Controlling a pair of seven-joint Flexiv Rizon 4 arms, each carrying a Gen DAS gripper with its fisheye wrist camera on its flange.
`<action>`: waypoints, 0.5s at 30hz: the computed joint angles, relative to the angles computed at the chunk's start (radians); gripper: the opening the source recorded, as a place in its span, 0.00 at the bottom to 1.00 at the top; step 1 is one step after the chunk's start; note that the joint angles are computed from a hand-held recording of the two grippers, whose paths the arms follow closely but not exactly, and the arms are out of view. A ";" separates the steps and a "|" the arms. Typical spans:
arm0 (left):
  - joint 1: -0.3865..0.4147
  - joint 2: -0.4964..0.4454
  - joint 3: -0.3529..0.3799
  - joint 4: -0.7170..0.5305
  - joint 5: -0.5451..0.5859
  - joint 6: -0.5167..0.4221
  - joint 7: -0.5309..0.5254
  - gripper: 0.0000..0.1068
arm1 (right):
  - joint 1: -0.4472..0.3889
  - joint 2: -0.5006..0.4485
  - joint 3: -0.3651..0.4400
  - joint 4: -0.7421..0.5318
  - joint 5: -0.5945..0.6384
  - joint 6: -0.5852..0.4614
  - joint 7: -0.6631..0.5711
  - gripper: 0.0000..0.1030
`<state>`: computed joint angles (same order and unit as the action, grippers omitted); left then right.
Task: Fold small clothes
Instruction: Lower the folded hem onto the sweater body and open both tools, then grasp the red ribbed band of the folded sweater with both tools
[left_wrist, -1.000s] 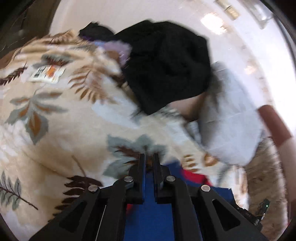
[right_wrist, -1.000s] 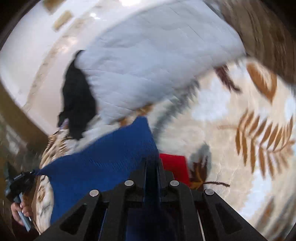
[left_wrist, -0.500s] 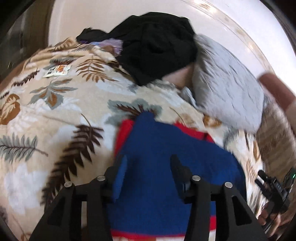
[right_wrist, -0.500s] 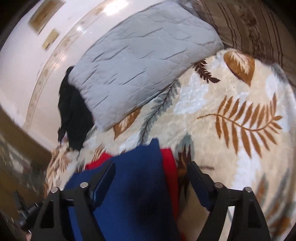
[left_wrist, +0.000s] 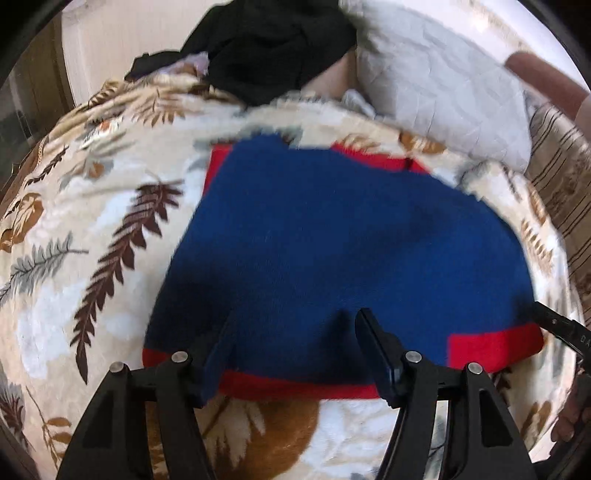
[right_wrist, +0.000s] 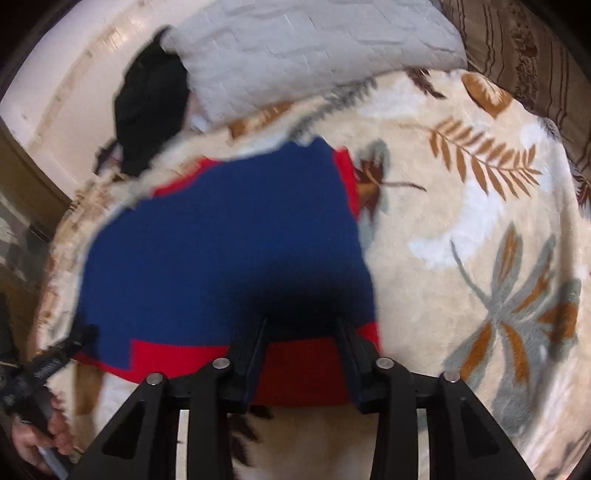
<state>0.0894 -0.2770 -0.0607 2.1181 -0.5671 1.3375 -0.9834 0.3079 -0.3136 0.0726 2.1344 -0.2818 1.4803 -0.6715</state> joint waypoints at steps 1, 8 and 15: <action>0.005 0.004 -0.015 0.003 -0.026 0.020 0.009 0.63 | 0.011 0.005 -0.017 0.004 -0.004 0.032 0.021 0.41; -0.059 -0.054 0.041 -0.096 0.104 0.059 -0.120 0.69 | 0.078 -0.035 -0.126 -0.062 -0.115 0.081 0.106 0.43; -0.137 -0.191 0.135 -0.275 0.331 -0.129 -0.345 0.78 | 0.056 -0.116 -0.090 -0.170 -0.094 0.016 0.058 0.48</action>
